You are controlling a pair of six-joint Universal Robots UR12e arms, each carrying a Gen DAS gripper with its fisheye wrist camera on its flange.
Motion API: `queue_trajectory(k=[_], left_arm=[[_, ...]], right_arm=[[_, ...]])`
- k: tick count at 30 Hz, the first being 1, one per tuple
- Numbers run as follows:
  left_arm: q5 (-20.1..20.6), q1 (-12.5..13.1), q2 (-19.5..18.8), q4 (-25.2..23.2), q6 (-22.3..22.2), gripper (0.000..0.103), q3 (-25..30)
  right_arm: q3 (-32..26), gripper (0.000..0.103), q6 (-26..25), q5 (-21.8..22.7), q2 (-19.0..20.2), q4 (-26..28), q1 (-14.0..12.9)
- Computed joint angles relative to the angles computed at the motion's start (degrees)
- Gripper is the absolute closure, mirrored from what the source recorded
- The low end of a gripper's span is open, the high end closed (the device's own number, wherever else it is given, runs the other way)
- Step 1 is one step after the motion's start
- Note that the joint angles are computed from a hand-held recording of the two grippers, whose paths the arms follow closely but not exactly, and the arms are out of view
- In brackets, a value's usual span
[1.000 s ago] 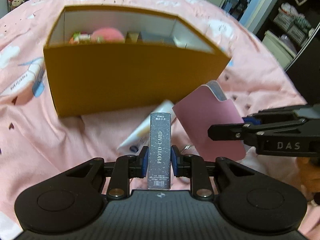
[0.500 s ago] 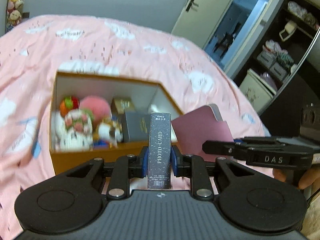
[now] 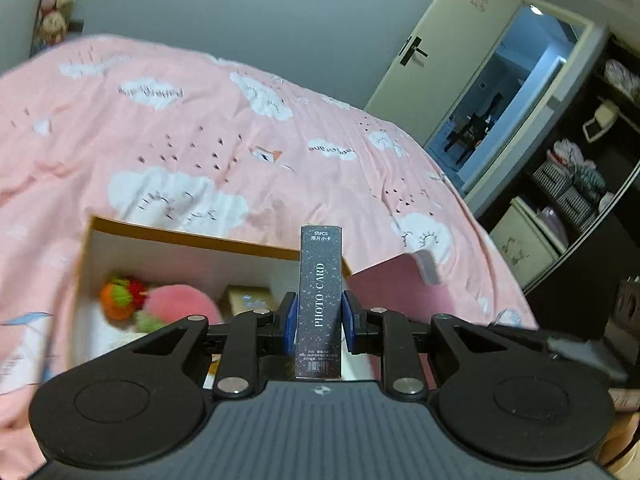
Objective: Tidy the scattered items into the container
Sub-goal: 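Carry both held items over the orange box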
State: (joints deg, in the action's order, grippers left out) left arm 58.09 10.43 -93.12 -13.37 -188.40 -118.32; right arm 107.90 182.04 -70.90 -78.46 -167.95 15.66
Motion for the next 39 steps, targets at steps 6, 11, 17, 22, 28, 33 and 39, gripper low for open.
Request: queue_trajectory(k=[6,11,17,22,28,33,39], left_arm=[[-0.7,-1.1,-4.2,0.9,-4.0,0.077,1.9],[-1.0,-1.4,-6.9,3.3,-7.4,0.077,2.8],[-1.9,-1.3,-9.2,4.5,-11.8,0.077,2.9],[-2.2,-1.4,-10.9,6.4,-16.5,0.077,2.6],[0.3,-2.7,-11.6,3.8,-16.4,0.077,3.6],[4.0,-4.0,-11.4,-1.6,-13.5,0.076,5.2],[3.2,-3.4,-10.7,-3.6,-12.2,0.076,5.1]], right_arm=[[-2.1,0.08,1.7,-1.6,2.1,3.1,-0.1],[-3.8,0.08,0.9,-4.1,3.8,3.4,0.6],[-5.8,0.08,0.5,-6.3,5.8,5.1,1.2],[-6.3,0.08,-1.1,-8.6,6.6,5.5,1.8],[-6.5,0.08,-3.0,-10.4,7.1,6.0,2.2],[-7.1,0.08,-3.4,-11.7,7.5,7.2,2.7],[-7.5,0.08,-3.5,-13.3,7.9,7.7,3.3]])
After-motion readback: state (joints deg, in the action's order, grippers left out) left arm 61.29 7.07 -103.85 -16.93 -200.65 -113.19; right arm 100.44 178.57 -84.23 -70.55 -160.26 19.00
